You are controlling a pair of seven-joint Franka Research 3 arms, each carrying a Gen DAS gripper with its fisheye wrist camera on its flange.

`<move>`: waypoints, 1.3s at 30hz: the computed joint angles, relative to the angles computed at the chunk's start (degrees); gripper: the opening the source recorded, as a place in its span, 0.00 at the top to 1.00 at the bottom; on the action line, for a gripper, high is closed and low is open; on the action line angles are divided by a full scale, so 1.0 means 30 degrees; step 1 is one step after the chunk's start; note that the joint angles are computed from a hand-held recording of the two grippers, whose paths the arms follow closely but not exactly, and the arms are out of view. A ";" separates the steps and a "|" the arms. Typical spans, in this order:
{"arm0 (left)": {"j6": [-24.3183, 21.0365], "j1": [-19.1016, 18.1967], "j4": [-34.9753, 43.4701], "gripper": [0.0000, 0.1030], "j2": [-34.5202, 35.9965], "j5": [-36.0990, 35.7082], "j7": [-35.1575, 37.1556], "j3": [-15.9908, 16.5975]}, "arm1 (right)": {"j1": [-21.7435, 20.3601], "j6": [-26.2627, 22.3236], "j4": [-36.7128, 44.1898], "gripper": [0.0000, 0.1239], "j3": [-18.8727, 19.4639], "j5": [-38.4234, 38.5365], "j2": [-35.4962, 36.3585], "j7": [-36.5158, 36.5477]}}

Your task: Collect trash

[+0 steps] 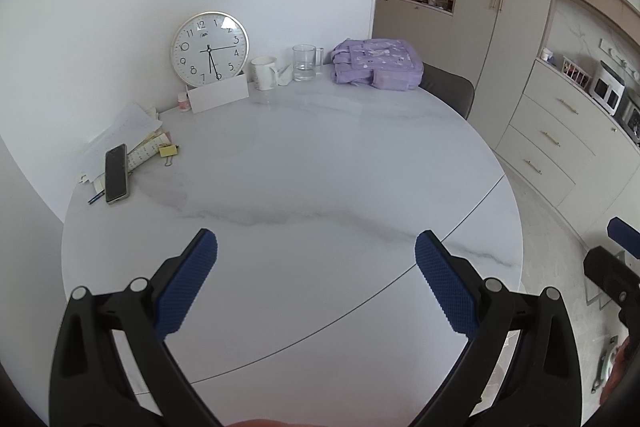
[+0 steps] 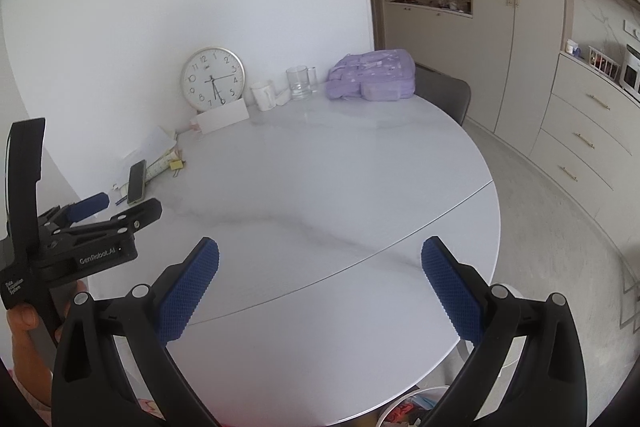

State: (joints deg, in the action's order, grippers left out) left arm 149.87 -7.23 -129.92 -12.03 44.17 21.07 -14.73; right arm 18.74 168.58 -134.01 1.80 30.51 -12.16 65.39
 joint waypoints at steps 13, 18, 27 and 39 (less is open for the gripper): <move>0.0224 -0.0018 0.0225 0.08 0.0596 -0.0630 0.0380 0.0221 | -0.0126 -0.0245 0.0314 0.19 0.0233 -0.0711 0.0458 0.0654; 0.0140 -0.0081 0.0229 0.08 0.0634 -0.0626 0.0186 0.0234 | -0.0034 -0.0365 0.0282 0.19 0.0134 -0.0477 0.0439 0.0316; 0.0205 -0.0095 0.0115 0.08 0.0512 -0.0554 0.0107 0.0213 | -0.0013 -0.0304 0.0023 0.19 0.0189 -0.0402 0.0219 0.0241; 0.0214 -0.0104 0.0137 0.08 0.0511 -0.0438 -0.0009 0.0184 | -0.0044 -0.0312 -0.0089 0.19 0.0213 -0.0669 0.0149 0.0445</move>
State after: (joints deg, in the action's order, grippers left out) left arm 150.52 -7.54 -129.51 -10.49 42.85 21.04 -14.18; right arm 18.60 167.65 -134.27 2.44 28.50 -11.71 66.72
